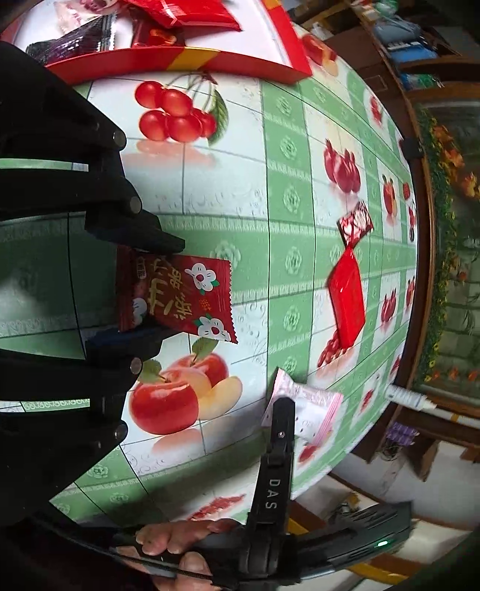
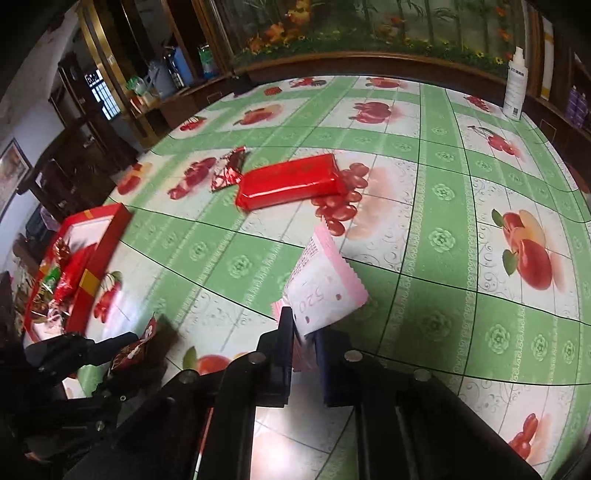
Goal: Organize snacks
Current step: 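Grasp the pink packet with the right tool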
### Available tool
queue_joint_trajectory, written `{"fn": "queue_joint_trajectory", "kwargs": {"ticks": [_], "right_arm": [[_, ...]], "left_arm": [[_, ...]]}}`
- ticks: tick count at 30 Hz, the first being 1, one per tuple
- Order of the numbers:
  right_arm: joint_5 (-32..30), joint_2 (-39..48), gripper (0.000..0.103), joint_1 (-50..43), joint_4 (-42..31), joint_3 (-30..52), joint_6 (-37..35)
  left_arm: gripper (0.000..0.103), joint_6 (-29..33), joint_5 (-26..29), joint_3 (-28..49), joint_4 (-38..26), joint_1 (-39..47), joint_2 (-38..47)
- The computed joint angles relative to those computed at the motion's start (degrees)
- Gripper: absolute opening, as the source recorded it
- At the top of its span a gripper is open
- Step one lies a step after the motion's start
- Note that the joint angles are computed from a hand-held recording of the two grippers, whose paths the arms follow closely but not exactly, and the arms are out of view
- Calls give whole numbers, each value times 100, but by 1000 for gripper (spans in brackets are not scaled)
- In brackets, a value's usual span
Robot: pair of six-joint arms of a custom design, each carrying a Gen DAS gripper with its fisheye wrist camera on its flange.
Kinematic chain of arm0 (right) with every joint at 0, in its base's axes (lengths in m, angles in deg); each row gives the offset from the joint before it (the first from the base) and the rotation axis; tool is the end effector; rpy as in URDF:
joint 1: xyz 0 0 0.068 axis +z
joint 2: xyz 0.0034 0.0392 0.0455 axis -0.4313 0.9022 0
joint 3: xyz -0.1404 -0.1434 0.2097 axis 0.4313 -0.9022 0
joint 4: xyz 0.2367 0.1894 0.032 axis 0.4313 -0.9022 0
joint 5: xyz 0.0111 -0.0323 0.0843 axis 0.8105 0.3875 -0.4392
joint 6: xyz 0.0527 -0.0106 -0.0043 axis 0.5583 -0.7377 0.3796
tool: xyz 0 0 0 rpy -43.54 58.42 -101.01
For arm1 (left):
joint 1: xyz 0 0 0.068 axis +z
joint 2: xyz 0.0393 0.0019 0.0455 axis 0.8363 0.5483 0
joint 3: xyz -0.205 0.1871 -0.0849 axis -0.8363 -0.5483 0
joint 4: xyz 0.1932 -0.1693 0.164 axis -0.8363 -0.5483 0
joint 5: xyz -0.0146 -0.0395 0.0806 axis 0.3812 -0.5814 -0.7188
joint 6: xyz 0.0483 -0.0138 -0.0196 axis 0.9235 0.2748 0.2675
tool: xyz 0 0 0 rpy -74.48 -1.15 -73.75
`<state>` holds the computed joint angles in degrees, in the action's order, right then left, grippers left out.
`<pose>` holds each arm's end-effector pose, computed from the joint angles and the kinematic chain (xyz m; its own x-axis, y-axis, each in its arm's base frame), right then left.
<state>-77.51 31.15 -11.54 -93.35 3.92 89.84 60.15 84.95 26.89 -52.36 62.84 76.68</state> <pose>0.2933 0.0810 0.1930 -0.8390 -0.1176 -0.5313 -0.2765 0.9330 0.2301 0.2174 0.0123 0.1808 -0.8188 0.0909 -0.5668 0.2135 0.9648 -0.1537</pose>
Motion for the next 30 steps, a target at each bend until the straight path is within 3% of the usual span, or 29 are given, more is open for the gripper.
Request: {"fn": "queue_joint_trajectory", "kwargs": {"ticks": [7,13,22,30], "right_arm": [[-363,7,10,-90,133,-25,87],[-433,90,10,-273,393,-89,329],[-474,146,10,-658,721,-161,816],[-540,-374,10,-578,1331,-517,855]], "left_arm": [[32,218,426,-9,-279,668,-153],[31,430,380,-280,-253,801,-631],[30,753,901,-160,-308,1659,-322],[30,1105,1231,-280,-400,1940,-640]]}}
